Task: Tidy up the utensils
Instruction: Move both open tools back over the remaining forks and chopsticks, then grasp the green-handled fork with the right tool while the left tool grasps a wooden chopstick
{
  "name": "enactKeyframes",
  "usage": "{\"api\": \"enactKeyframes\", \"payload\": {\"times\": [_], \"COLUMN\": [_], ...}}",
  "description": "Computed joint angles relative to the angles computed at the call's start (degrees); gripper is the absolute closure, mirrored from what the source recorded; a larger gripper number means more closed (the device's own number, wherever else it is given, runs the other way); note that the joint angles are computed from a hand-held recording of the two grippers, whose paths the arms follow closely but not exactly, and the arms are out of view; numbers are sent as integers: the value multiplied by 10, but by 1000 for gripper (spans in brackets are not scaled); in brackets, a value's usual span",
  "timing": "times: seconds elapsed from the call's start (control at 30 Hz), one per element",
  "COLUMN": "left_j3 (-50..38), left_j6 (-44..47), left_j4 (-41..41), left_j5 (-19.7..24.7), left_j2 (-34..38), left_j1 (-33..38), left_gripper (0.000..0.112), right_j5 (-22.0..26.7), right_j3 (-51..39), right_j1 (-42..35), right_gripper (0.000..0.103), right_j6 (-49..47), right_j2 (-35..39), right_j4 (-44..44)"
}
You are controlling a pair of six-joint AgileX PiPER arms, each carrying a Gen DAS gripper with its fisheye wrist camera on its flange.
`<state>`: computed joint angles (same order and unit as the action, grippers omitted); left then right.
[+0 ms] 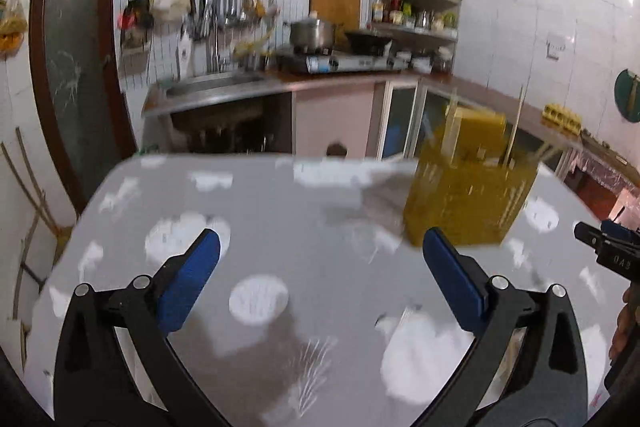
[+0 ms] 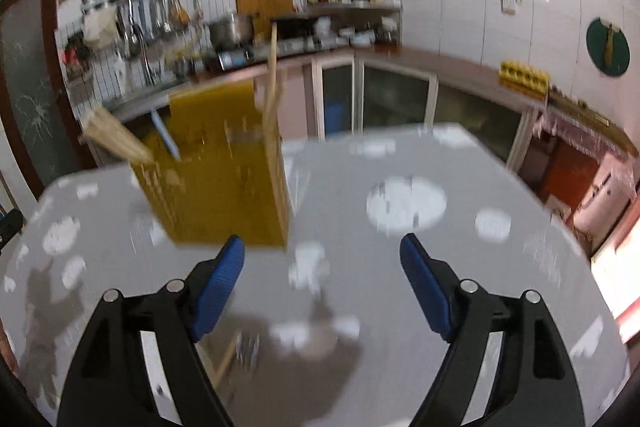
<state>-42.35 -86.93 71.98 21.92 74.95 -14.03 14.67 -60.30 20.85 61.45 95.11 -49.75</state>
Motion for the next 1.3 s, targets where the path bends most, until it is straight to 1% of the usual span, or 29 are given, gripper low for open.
{"api": "enactKeyframes", "payload": {"times": [0.07, 0.2, 0.3, 0.37, 0.43, 0.47, 0.5, 0.57, 0.6, 0.7, 0.73, 0.77, 0.87, 0.93, 0.97, 1.07, 1.13, 1.2, 1.3], "left_j3": [29, 62, 69, 75, 80, 82, 83, 85, 86, 90, 92, 92, 92, 89, 87, 81, 75, 70, 62], "left_j6": [-39, -90, -106, -111, -118, -122, -123, -117, -118, -120, -123, -123, -119, -116, -110, -101, -91, -83, -78], "left_j4": [33, 73, 87, 95, 105, 109, 108, 101, 100, 99, 102, 101, 96, 90, 82, 69, 54, 40, 30], "left_j5": [-14, -43, -37, -33, -31, -31, -30, -41, -43, -52, -54, -58, -68, -68, -69, -64, -57, -49, -35], "left_j2": [4, 20, 29, 31, 27, 25, 23, 21, 21, 21, 21, 23, 25, 25, 26, 28, 29, 30, 35], "left_j1": [9, 27, 21, 18, 16, 16, 15, 23, 24, 32, 34, 37, 46, 46, 46, 39, 30, 16, -9], "left_gripper": [14, 14, 14, 14, 14, 14, 14, 14, 14, 14, 14, 14, 14, 14, 14, 14, 14, 14, 14], "right_j5": [2, 13, 32, 44, 49, 46, 48, 50, 54, 82, 89, 95, 115, 138, 152, 174, 173, 161, 125], "right_j3": [23, 48, 59, 58, 56, 55, 56, 44, 38, 8, -1, -9, -47, -78, -96, -132, -141, -134, -108], "right_j1": [11, 41, 64, 75, 85, 87, 92, 98, 103, 120, 121, 121, 114, 111, 110, 106, 101, 95, 76], "right_gripper": [24, 25, 25, 26, 34, 36, 36, 36, 38, 49, 51, 52, 62, 69, 69, 78, 81, 81, 81], "right_j6": [52, 108, 140, 130, 113, 105, 119, 93, 79, 52, 46, 37, -20, -55, -69, -95, -107, -122, -159], "right_j2": [14, 41, 50, 56, 64, 67, 67, 69, 72, 91, 96, 99, 115, 129, 137, 155, 160, 156, 141], "right_j4": [-35, -72, -97, -82, -60, -49, -58, -27, -13, 16, 28, 44, 114, 159, 179, 214, 230, 242, 274]}}
